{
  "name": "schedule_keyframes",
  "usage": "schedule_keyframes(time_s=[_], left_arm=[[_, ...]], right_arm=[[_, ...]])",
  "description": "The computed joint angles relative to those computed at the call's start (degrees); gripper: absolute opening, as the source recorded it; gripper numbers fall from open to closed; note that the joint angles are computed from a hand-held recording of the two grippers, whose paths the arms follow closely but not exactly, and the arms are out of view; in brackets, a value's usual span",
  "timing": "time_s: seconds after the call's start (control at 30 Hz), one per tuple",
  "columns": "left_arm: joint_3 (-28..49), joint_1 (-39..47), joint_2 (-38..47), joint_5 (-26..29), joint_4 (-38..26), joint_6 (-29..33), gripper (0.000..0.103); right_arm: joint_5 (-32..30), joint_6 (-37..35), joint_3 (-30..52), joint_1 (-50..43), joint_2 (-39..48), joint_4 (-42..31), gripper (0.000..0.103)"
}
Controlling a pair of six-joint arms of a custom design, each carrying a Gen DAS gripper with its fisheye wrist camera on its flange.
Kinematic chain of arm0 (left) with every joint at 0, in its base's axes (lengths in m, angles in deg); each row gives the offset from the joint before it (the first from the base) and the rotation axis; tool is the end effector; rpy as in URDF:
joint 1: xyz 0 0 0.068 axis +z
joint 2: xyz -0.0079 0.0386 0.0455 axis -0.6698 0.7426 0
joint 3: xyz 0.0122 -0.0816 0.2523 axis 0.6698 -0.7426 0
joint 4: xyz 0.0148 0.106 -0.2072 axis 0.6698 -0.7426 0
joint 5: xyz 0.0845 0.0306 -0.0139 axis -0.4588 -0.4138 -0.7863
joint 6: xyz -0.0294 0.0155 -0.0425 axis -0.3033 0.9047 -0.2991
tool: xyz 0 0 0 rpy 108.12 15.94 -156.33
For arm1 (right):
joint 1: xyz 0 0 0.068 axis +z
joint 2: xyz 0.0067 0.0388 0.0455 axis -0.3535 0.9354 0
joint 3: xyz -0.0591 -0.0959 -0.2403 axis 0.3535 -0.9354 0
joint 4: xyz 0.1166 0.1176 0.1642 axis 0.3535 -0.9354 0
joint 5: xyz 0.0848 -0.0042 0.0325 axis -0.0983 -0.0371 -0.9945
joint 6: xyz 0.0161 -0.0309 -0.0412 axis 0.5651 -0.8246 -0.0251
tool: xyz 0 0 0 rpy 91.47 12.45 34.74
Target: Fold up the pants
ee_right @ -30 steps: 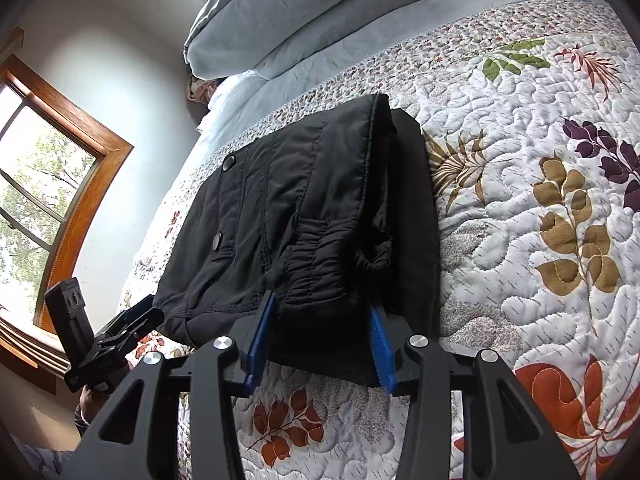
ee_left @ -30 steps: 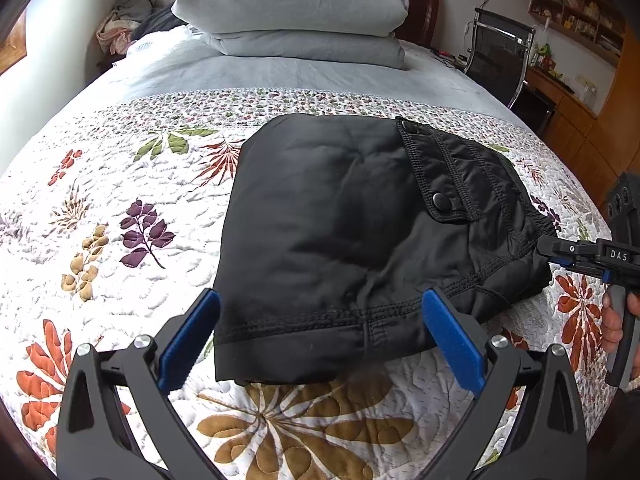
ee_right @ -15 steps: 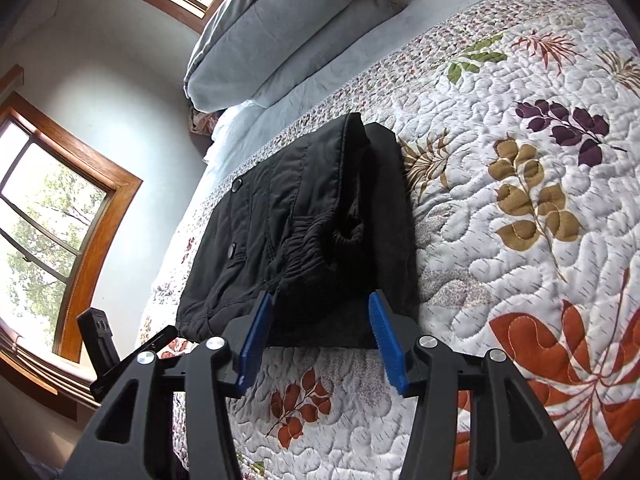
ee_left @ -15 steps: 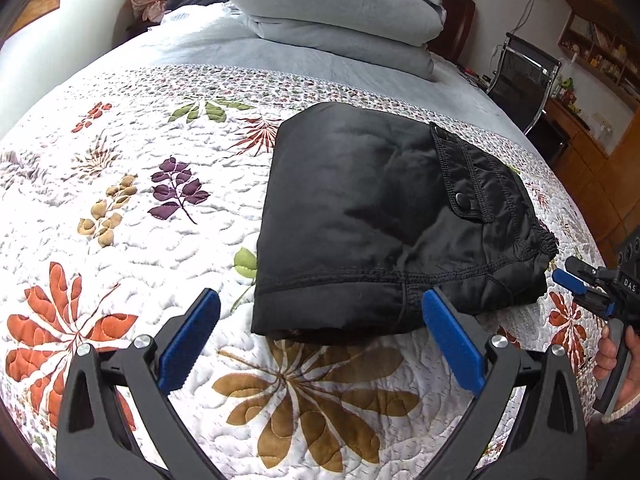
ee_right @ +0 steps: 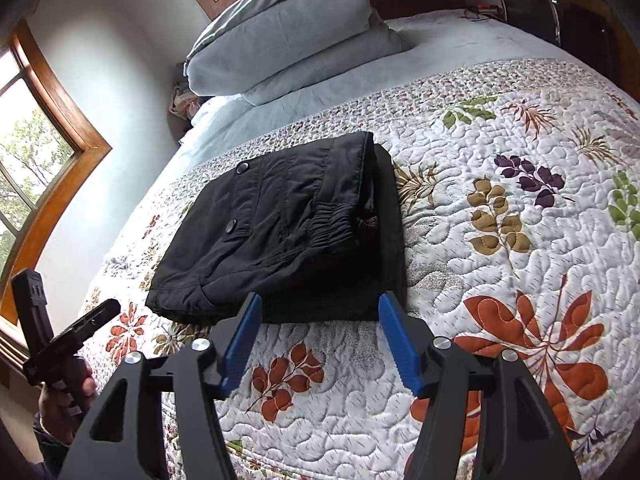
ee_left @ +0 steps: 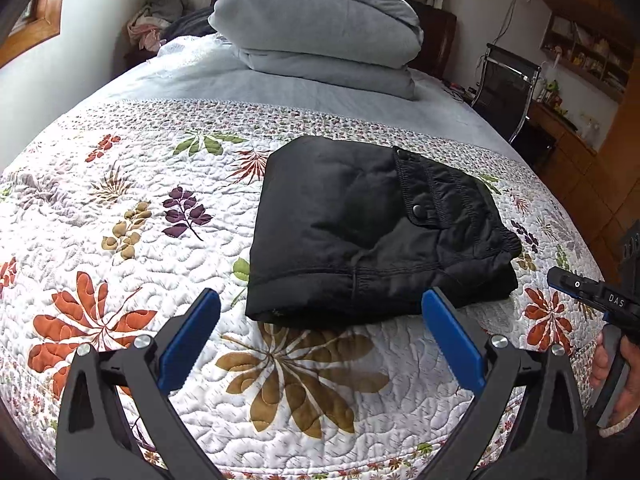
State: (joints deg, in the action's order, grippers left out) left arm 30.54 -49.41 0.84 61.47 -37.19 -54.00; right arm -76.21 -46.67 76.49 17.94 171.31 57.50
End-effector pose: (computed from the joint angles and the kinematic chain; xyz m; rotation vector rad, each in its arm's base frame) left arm 0.2268 -0.0294 0.1486 -0.1596 2.3711 -0.1984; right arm 0.2363 0.1888 0.1253 -0.0403 2.4212 0.6385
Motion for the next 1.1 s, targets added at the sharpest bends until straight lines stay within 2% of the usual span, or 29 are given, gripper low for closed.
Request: schedule_keyframes(time_s=[0.13,0.23,0.43,0.67,0.77,1.1], left_arm=[[-0.01,-2.06,-4.98,-2.30,-4.26,-0.35,0.100],[-0.28,-3.49,-9.42,-3.71,-7.59,-0.92,0.100],[0.74,-8.95,-17.11,-10.59,-15.91,-1.30,0.100],[2.61,-14.95,-25.05,-16.33,-25.01,-3.32,0.100],[3.27,-15.60,-27.23,-15.99,-28.14,-4.17,0.100],[5.29,-21.45,-34.17,-21.80,-37.74,-8.31,0.100]], right_arm=[[2.93,4.26,-2.32,3.18,-3.60,-0.35,0.072],[6.50,5.31,-2.88,5.85,-5.90,-2.64,0.073],[14.15,9.38,-1.87,11.60,-9.13,-9.20,0.094],[22.86,11.12,3.30,19.01,-11.31,-19.93,0.098],[26.03,12.02,5.74,22.08,-12.00,-24.17,0.099],[31.09,15.93,11.05,28.17,-13.95,-32.98,0.099]])
